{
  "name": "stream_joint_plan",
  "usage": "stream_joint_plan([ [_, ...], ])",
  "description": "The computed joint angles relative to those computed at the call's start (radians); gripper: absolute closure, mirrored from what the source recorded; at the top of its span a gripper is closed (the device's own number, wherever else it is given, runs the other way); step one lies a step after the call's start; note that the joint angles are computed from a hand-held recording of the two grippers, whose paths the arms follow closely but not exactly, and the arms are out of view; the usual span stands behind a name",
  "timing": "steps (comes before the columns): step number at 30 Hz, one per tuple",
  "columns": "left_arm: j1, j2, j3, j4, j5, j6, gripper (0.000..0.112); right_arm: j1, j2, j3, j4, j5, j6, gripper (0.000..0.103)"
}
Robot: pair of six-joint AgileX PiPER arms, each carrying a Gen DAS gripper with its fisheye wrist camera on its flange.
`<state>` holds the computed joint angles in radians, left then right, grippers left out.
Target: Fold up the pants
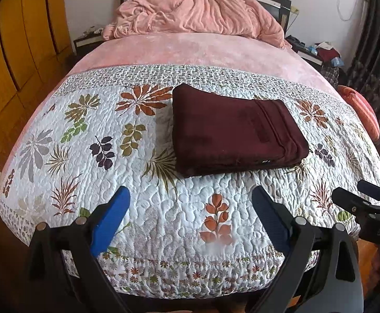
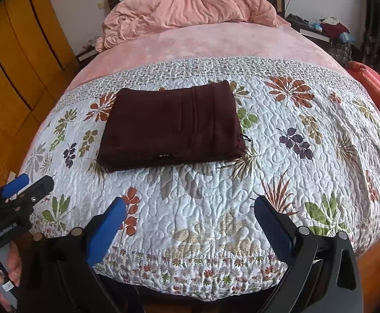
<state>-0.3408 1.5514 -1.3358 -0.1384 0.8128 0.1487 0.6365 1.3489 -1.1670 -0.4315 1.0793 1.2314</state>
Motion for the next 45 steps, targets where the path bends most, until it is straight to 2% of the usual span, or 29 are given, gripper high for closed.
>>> stream_joint_plan([
  [45,-0.029,-0.037,0.029,0.062,-0.01,-0.013,0.017,0.032,0.004,-0.009,-0.025,0.028,0.034,0.004],
])
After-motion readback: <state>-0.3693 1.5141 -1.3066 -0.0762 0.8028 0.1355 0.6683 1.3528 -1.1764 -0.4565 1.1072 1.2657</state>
